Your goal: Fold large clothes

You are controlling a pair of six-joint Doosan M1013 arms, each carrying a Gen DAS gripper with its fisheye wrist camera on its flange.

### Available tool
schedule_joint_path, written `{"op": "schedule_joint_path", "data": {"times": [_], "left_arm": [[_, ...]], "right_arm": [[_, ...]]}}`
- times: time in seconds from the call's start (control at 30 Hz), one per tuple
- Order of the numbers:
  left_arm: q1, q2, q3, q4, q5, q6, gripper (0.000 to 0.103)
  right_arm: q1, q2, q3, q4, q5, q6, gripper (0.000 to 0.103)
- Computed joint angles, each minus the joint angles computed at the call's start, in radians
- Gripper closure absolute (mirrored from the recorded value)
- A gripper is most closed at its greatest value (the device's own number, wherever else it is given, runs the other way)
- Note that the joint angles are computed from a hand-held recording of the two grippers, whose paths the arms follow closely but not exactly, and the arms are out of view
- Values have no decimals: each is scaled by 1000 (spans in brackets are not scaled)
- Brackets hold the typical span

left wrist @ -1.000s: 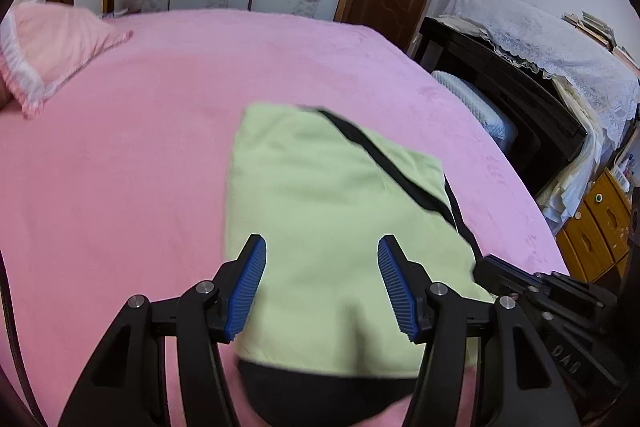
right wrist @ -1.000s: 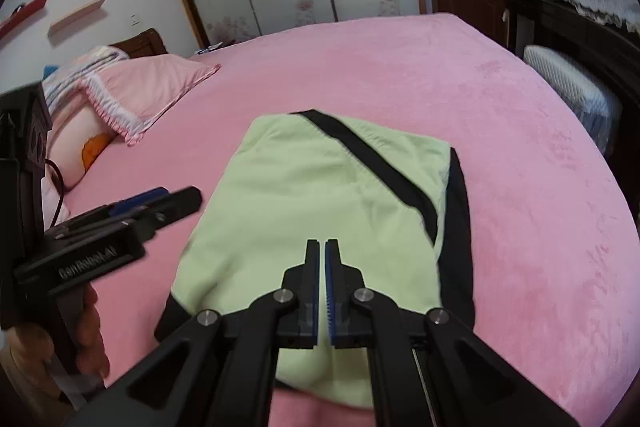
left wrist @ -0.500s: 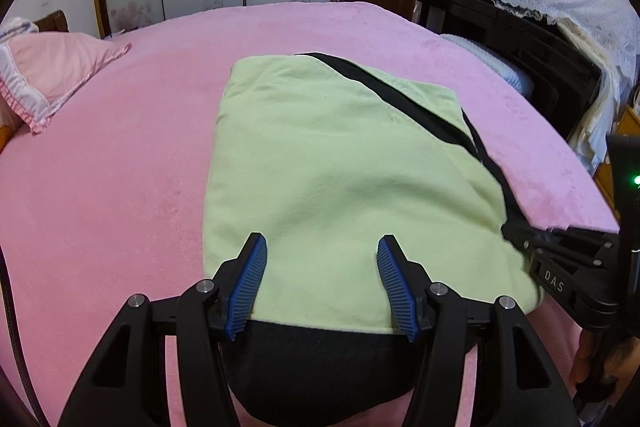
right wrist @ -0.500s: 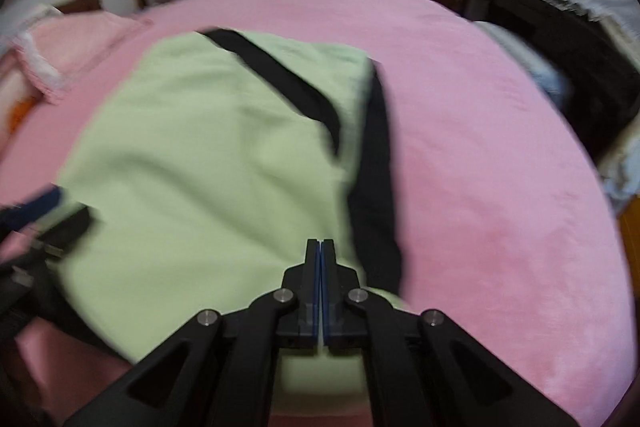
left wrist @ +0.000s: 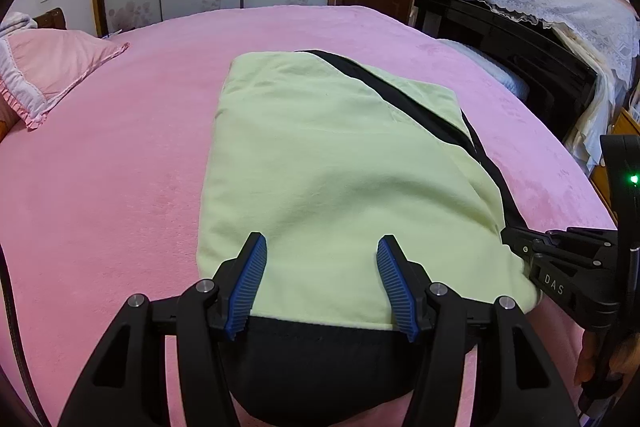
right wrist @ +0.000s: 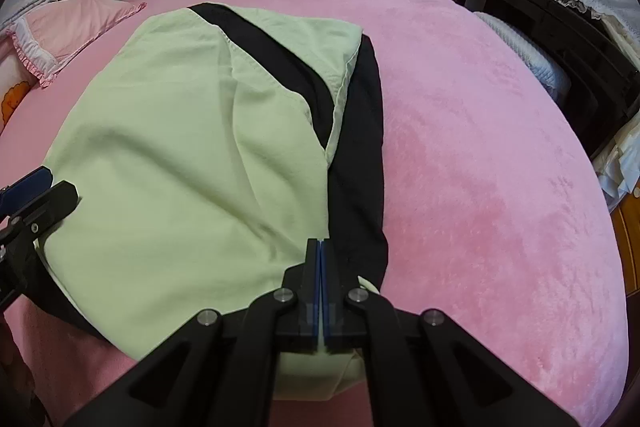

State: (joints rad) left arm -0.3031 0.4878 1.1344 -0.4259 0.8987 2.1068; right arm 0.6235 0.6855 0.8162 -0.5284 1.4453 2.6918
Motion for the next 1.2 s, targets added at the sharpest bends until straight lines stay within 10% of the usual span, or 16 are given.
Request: {"op": "schedule_joint_path", "data": {"times": [0.87,1.2], "left_arm": [[18,22,-176,12,203,-143,15],[33,5,-259,-27,203,-105,0]], "right_arm": [[7,-16,-91,82,8,32,100],[46,-26,-198,-57,-16,-11,64]]}}
